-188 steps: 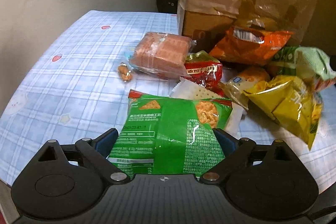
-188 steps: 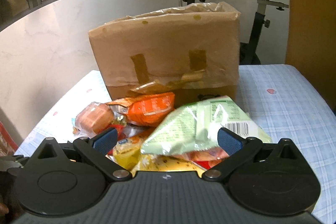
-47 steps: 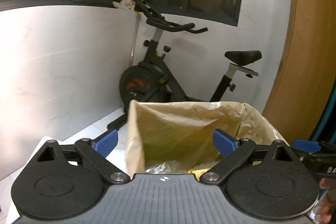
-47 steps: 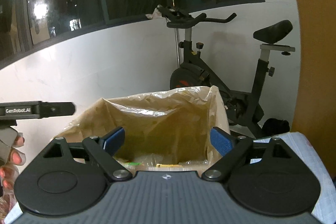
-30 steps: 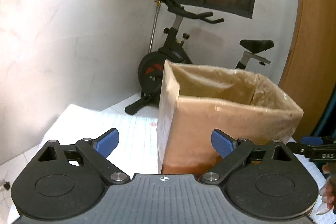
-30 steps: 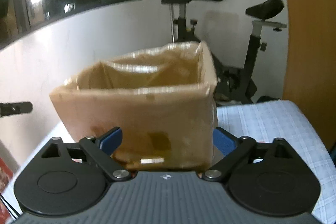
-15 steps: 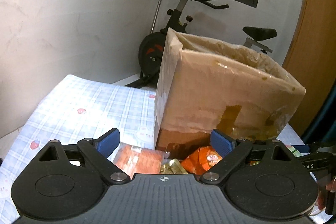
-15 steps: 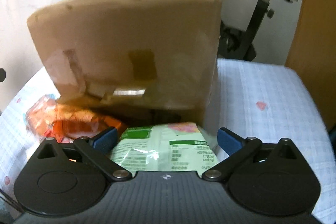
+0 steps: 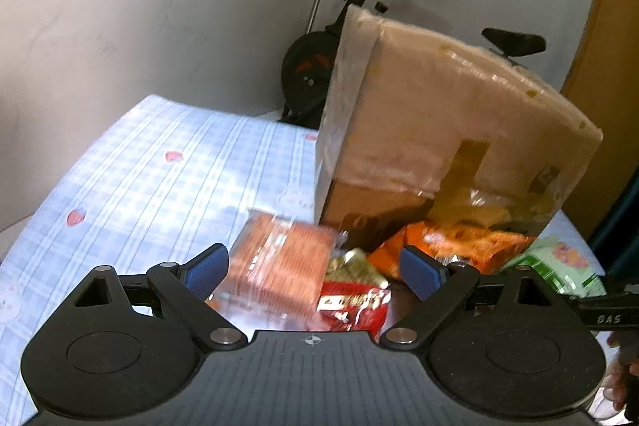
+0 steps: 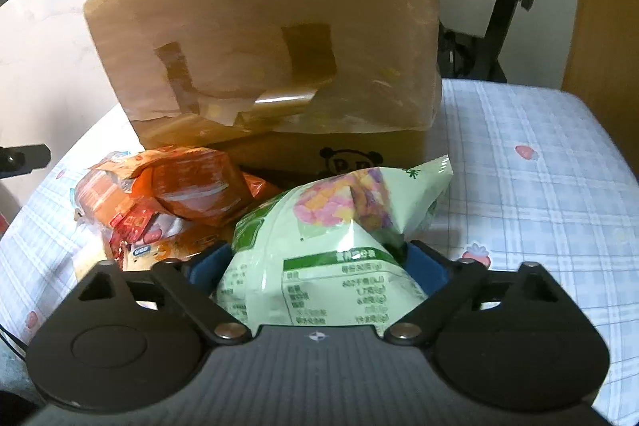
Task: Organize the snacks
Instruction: 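Grasp the light green snack bag with the right tool while the left tool reaches the pile, then grasp the orange bread package with the left tool while the right tool holds the green bag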
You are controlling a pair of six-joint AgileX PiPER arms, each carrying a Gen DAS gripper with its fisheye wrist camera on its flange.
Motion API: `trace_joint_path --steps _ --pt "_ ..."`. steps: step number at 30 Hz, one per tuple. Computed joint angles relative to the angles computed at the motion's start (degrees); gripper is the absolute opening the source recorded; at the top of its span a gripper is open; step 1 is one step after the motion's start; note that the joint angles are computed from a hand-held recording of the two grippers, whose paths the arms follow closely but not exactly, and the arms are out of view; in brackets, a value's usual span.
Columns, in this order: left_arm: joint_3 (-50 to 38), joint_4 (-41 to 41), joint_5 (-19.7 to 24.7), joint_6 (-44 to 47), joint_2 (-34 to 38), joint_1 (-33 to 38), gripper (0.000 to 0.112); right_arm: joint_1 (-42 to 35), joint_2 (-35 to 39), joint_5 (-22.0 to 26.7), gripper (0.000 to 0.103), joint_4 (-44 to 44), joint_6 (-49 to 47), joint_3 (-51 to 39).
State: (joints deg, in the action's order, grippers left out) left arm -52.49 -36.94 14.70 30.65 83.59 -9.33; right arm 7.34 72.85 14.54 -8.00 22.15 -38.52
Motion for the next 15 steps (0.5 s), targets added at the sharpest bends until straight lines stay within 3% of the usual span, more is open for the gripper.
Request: trace_joint_path --steps 7,15 --pt "0.6 4.4 -0.3 -2.9 0.8 0.8 0.093 1.9 -2.5 -2.9 0.083 -8.4 11.5 2.9" --pt "-5.3 12.7 -2.7 -4.7 9.0 -0.4 0.093 1.9 -3.0 -3.8 0.082 -8.7 12.9 3.7"
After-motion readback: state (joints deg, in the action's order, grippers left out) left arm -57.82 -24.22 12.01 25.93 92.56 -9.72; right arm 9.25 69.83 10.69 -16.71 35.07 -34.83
